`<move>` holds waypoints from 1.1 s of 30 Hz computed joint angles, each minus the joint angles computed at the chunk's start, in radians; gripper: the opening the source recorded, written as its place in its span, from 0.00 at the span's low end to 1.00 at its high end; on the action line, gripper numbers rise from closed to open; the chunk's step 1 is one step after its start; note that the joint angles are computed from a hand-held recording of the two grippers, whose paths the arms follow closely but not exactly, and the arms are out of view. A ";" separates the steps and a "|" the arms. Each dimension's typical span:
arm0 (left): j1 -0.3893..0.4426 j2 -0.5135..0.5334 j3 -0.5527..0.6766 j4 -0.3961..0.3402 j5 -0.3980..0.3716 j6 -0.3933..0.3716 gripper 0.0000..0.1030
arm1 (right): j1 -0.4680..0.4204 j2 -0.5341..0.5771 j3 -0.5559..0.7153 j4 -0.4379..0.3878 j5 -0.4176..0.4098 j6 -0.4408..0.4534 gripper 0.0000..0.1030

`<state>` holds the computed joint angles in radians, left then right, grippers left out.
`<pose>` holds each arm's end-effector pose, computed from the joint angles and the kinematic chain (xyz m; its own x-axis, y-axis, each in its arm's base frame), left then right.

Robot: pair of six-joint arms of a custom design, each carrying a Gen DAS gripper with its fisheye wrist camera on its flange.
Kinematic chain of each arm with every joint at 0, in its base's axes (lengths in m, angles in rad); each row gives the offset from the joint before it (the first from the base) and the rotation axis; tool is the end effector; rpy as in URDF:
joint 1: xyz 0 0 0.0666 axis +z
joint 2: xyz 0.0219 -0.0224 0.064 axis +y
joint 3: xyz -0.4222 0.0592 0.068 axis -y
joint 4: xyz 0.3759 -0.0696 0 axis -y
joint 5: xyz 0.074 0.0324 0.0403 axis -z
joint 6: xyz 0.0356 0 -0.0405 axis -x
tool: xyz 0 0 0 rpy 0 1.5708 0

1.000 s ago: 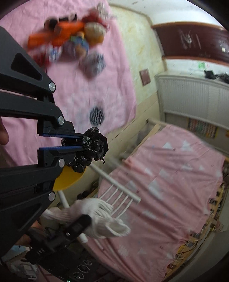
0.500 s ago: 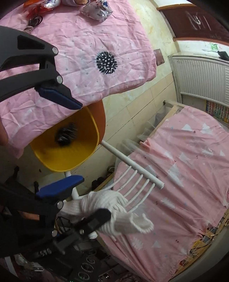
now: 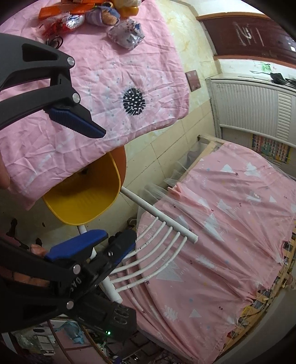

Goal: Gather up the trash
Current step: 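Move both open tools back over the bed clutter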

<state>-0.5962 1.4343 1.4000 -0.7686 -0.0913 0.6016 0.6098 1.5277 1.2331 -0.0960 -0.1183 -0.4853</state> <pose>0.4016 -0.2691 0.4664 -0.7776 -0.1535 -0.6098 0.0809 0.9373 -0.3391 0.4343 0.3080 0.4044 -0.5831 0.1577 -0.7969 -0.4366 0.7665 0.4711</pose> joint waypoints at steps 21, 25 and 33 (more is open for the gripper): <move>0.126 -0.213 -0.103 -0.068 -0.152 -0.043 0.73 | 0.194 0.120 0.204 -0.163 0.010 0.136 0.79; 0.184 -0.256 -0.130 -0.098 -0.175 -0.060 0.73 | 0.221 0.155 0.246 -0.196 -0.001 0.149 0.79; 0.295 -0.335 -0.192 -0.151 -0.225 -0.108 0.73 | 0.277 0.225 0.334 -0.279 -0.027 0.192 0.79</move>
<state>-0.3008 1.0996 1.2078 -0.9199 -0.3159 0.4932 0.8870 1.7524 1.5676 -0.3746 -0.1453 -0.2935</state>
